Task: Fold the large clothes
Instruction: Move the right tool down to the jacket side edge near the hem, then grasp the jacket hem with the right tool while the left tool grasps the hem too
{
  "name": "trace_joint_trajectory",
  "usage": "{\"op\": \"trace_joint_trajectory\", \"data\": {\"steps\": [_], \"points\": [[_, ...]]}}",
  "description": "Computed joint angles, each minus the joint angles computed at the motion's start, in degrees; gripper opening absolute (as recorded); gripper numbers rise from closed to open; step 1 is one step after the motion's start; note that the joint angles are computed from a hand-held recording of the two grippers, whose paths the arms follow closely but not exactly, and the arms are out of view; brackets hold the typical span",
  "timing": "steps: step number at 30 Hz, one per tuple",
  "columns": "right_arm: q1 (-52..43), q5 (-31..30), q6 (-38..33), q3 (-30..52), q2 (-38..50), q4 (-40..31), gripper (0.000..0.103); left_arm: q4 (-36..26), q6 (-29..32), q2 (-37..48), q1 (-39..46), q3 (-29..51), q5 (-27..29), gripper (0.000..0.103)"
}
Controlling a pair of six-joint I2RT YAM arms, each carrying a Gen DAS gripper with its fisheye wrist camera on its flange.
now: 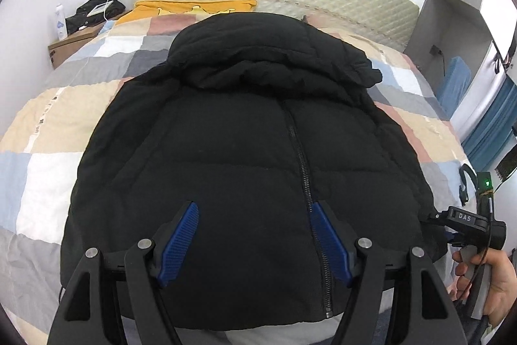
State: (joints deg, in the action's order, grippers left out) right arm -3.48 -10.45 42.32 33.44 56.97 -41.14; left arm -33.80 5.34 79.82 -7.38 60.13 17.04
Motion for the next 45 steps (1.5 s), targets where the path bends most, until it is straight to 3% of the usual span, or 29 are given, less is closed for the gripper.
{"op": "trace_joint_trajectory", "data": {"steps": [5,9,14,17,19,21,26,30,37,42,45], "points": [[-2.3,-3.3,-0.5,-1.4,-1.4,1.4,0.087,-4.3,2.4,1.7,2.3,3.7,2.8,0.072],[-2.6,-4.7,-1.4,-1.4,-3.3,1.1,0.073,-13.1,6.1,6.9,8.1,12.0,10.0,0.072],[3.0,-1.3,-2.1,1.1,-1.7,1.8,0.033,-19.9,9.7,11.4,14.0,18.4,9.9,0.072],[4.9,0.8,-2.3,2.2,-2.1,1.7,0.019,-23.0,13.1,14.3,16.5,20.9,8.2,0.072],[5.1,1.0,-2.4,2.5,-3.4,1.9,0.015,-25.1,15.2,16.3,18.6,23.2,8.5,0.072],[4.2,0.5,-2.4,2.4,-4.9,1.5,0.015,-26.9,18.4,18.9,20.9,25.6,10.0,0.072],[4.1,0.7,-1.5,2.4,-4.4,1.6,0.015,-35.1,21.5,31.2,24.9,37.2,7.6,0.072],[3.0,-0.4,-0.8,1.8,-3.7,2.3,0.018,-36.2,24.4,37.2,27.0,42.6,7.1,0.073],[1.5,-1.7,-0.3,1.1,-3.4,1.9,0.027,-39.6,31.8,46.8,28.8,48.1,9.0,0.092],[0.8,-2.6,1.4,0.3,-3.5,2.7,0.03,-46.8,31.6,55.9,30.8,55.4,15.9,0.095],[-0.3,-5.0,2.3,0.0,-2.8,3.7,0.036,-50.0,32.8,58.7,31.0,57.7,18.6,0.096]]}}
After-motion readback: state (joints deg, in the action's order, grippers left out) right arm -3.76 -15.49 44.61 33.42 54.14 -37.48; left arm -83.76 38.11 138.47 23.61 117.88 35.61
